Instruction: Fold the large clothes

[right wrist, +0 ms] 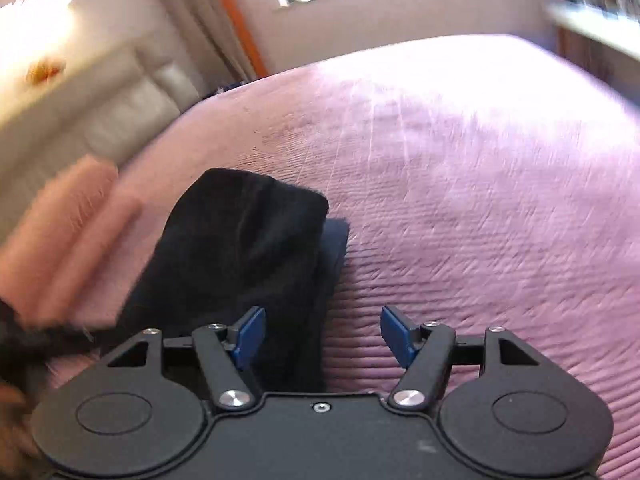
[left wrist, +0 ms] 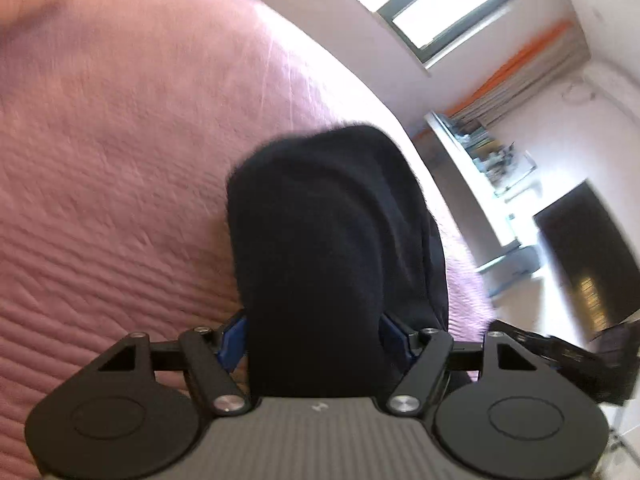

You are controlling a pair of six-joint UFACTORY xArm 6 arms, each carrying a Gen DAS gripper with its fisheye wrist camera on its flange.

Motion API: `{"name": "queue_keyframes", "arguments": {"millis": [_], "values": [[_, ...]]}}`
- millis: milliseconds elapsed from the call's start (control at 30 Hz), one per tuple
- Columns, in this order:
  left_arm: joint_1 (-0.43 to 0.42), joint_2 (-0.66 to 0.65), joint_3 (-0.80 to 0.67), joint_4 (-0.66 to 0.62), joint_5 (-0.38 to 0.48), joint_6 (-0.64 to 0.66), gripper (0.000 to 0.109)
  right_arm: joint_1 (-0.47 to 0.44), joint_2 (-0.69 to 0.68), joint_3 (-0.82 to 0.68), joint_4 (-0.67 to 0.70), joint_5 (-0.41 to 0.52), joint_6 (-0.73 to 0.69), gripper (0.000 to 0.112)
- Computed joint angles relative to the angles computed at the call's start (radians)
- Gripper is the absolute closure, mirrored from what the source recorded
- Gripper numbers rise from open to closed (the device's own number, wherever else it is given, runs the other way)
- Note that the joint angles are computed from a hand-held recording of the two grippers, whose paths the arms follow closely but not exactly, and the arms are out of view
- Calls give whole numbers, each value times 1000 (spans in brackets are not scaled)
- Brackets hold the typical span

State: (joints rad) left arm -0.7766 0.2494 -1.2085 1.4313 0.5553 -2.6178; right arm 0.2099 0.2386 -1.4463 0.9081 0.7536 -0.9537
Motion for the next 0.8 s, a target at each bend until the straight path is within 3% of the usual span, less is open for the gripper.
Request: {"name": "queue_keyframes", "arguments": {"millis": [100,133,167,200,233,333,433,500,567,633,700,800], "values": [[-94,-20,-42,-5,204,97,39,23,-78,78,91,5,-115,35],[-116,-11,-69,9,226,105,39,17,-86,87,168,66,-158,48],[-118,10,-100,28,217,111,38,12,-79,88,230,134,-174,82],[-117,30,-128,42,185,123,37,19,-67,89,251,160,-170,101],[-104,69,-168,51,129,147,36,44,-60,96,229,144,-155,112],[-82,160,-235,65,32,168,36,143,-60,178,84,-76,-150,112],[-102,172,-215,129,15,105,43,138,-52,246,-10,-150,-112,112],[-123,167,-203,107,-7,140,47,86,-68,262,-7,-111,-100,112],[-164,171,-211,5,48,287,46,71,-83,253,-19,-112,-84,106],[-189,198,-254,-91,115,427,42,78,-80,205,80,-129,-187,105],[-178,229,-290,-101,112,466,38,94,-28,99,179,-109,-277,105],[-180,229,-292,-94,102,490,36,101,142,-145,228,59,-303,105]]}}
